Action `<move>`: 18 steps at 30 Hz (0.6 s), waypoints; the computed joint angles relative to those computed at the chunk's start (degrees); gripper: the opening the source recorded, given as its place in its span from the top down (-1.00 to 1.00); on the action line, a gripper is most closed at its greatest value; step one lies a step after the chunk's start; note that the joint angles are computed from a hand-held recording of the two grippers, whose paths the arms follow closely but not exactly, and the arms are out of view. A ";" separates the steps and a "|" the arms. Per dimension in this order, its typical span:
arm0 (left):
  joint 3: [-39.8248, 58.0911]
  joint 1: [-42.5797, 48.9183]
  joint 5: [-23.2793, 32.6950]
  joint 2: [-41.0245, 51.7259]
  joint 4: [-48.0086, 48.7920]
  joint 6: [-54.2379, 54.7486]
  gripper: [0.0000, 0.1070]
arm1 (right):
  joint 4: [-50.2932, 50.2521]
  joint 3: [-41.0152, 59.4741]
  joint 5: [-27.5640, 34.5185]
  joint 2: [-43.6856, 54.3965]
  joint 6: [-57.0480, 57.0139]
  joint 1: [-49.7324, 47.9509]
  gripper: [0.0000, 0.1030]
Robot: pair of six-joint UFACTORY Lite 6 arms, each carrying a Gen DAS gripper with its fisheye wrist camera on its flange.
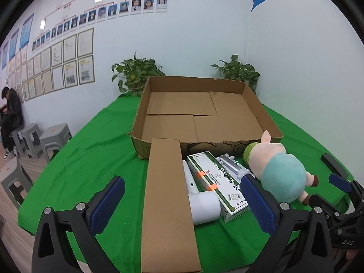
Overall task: Organize objects
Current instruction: 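Move the left tool toward the plush pig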
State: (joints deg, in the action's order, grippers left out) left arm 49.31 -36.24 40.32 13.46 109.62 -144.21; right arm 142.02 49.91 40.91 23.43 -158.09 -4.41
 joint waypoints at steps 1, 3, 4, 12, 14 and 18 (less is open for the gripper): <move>0.00 1.17 -1.44 -0.06 1.50 -0.41 -0.92 | 2.62 -0.24 -0.69 -0.20 -1.92 0.78 -0.99; 0.70 2.45 -3.02 0.58 2.18 0.16 -0.92 | 5.34 0.36 -2.09 0.16 -3.42 1.99 -0.99; 0.75 2.92 -3.54 0.67 2.11 0.53 -0.92 | 6.09 1.10 -2.98 0.63 -3.58 2.55 -0.99; -1.20 5.69 -6.25 0.96 2.73 -4.16 -0.92 | -3.06 7.90 -5.17 5.63 2.87 4.86 -0.99; -0.60 5.89 -6.35 1.62 1.05 -3.36 -0.92 | -5.50 8.77 -4.62 6.80 4.49 4.69 -0.99; 0.71 6.00 -5.65 3.16 -0.06 -2.80 -0.92 | -9.48 10.65 -3.99 8.47 7.30 3.48 -0.99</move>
